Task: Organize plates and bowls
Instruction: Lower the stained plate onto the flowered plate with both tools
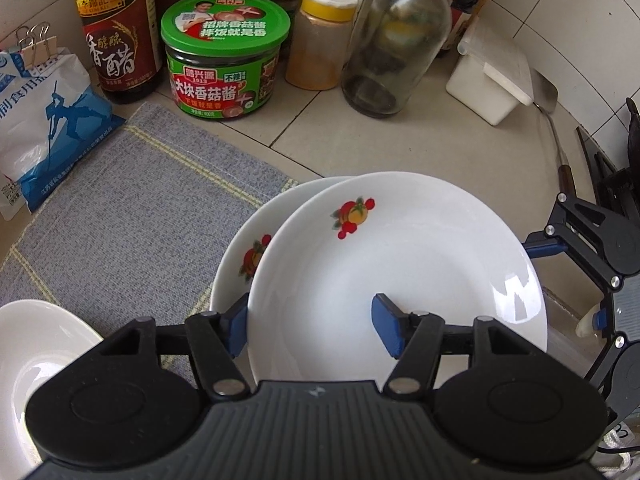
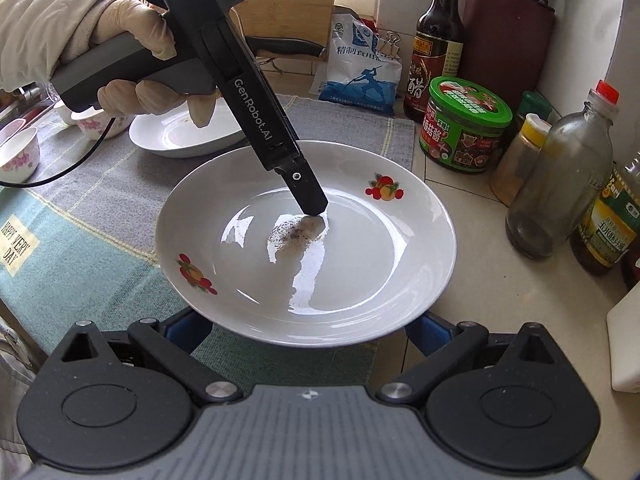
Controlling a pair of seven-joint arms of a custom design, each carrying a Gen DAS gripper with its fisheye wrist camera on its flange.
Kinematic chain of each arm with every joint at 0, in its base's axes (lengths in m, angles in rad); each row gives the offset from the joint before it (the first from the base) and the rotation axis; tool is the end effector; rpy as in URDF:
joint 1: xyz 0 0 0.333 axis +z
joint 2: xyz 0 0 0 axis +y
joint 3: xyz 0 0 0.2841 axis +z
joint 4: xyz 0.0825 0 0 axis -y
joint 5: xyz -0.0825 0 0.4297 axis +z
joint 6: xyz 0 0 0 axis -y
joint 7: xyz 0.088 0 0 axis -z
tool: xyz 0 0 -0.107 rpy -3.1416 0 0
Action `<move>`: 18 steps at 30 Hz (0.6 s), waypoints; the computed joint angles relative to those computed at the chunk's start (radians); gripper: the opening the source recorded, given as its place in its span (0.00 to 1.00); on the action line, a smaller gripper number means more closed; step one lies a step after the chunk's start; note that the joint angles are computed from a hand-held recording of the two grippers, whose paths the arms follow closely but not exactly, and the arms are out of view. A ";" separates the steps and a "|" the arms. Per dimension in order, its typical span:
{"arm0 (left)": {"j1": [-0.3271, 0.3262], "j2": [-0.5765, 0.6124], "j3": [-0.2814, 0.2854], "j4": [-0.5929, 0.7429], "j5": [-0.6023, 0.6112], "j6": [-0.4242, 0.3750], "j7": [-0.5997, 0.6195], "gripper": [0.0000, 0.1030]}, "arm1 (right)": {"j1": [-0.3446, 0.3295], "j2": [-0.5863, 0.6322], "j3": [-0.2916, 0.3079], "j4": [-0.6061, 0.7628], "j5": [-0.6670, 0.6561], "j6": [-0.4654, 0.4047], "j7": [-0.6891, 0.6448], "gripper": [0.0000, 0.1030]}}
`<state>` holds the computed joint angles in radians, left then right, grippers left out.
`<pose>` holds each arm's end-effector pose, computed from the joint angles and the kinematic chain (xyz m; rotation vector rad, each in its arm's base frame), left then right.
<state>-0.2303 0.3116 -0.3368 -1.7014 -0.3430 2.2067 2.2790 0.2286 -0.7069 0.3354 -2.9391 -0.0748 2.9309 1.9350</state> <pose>0.5901 -0.3694 0.3948 0.7316 -2.8742 0.6498 0.3524 0.2004 0.3651 -2.0203 1.5424 -0.6143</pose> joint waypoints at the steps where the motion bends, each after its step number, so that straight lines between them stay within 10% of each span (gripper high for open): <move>1: 0.000 -0.001 0.000 0.000 0.005 -0.002 0.005 0.61 | 0.001 -0.001 0.000 0.000 0.000 -0.002 0.000 1.00; 18: -0.001 -0.026 0.006 -0.021 0.014 0.003 0.016 0.67 | 0.004 -0.030 0.004 -0.017 0.014 0.007 0.002 1.00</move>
